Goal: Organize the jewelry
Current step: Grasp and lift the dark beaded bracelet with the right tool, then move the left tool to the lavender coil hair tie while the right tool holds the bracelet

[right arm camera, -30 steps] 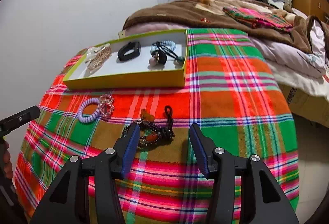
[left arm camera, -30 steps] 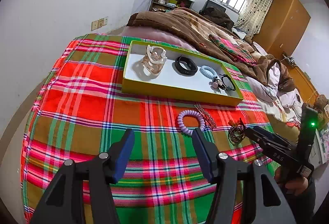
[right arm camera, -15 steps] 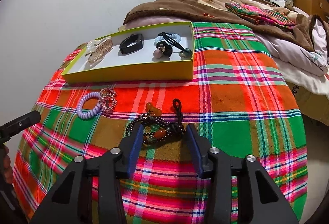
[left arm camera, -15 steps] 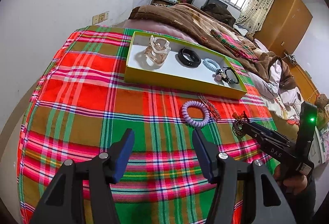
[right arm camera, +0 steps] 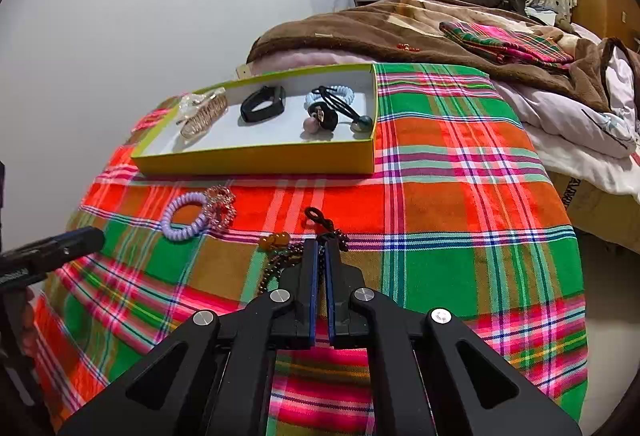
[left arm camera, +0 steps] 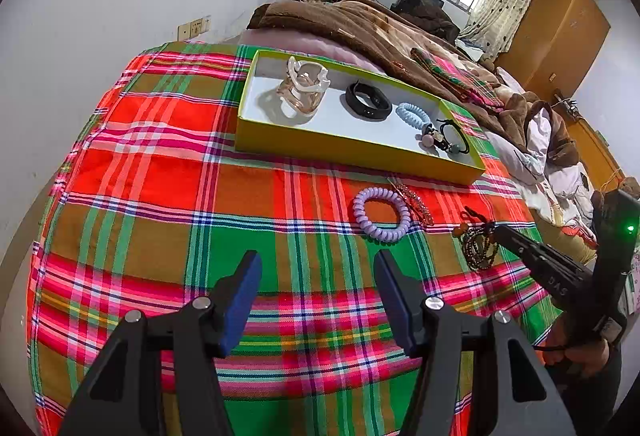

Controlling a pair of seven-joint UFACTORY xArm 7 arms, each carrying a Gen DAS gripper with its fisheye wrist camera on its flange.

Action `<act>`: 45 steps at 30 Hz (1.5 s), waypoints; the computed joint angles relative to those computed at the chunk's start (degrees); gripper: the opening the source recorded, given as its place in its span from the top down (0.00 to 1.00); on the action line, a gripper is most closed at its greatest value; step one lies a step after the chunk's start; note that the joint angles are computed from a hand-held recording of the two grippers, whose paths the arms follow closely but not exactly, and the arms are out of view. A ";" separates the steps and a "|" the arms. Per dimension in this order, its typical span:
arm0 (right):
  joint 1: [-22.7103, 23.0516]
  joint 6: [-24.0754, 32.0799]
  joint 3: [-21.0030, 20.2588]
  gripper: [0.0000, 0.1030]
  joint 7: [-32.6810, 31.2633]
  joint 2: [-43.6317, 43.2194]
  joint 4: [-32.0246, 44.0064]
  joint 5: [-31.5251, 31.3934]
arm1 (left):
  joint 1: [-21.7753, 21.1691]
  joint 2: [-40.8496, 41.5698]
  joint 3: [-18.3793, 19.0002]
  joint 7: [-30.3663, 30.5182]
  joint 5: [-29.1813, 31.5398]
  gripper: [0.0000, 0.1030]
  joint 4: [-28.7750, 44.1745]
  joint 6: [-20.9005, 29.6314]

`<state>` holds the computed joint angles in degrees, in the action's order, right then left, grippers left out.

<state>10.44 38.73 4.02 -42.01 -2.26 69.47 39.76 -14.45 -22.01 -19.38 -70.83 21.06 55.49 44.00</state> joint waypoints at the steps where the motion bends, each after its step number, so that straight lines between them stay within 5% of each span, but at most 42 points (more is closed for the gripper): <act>1: -0.06 0.11 -0.10 0.97 -0.34 -0.15 0.04 0.66 | -0.04 0.09 0.08 0.14 -0.06 0.41 0.01 -0.10; 8: -0.92 2.45 -1.62 1.00 -4.27 -1.46 1.43 7.87 | -0.13 0.36 0.24 0.37 -0.12 0.41 0.08 -0.16; 15: -1.64 2.10 -1.85 1.00 -4.55 -0.49 2.62 5.86 | -0.28 0.67 0.34 0.48 -0.44 0.41 0.04 -0.13; 21: -3.00 6.48 -1.31 0.59 -2.39 1.72 3.45 1.43 | -0.35 0.86 0.50 0.79 -0.46 0.41 0.14 -0.25; 29: -1.91 4.25 0.49 0.61 -0.92 1.71 1.40 -4.46 | -0.54 1.53 0.69 0.93 -0.55 0.41 0.71 0.71; 32: -1.40 2.45 0.49 0.89 -1.47 1.09 0.41 -5.77 | -0.59 1.94 0.82 1.07 -0.47 0.41 1.10 1.01; 39: -1.95 2.21 -0.99 0.89 -3.45 0.13 1.32 -0.30 | -0.95 2.76 1.08 1.30 -0.37 0.41 1.69 1.25; 42: -3.16 7.93 -2.38 0.89 -6.30 0.89 4.01 6.89 | -1.16 2.90 1.17 1.35 -0.44 0.41 1.71 1.23; 45: -3.79 6.32 -1.56 0.89 -4.07 1.28 4.32 4.71 | -1.23 2.94 1.21 1.26 -0.41 0.41 1.76 1.24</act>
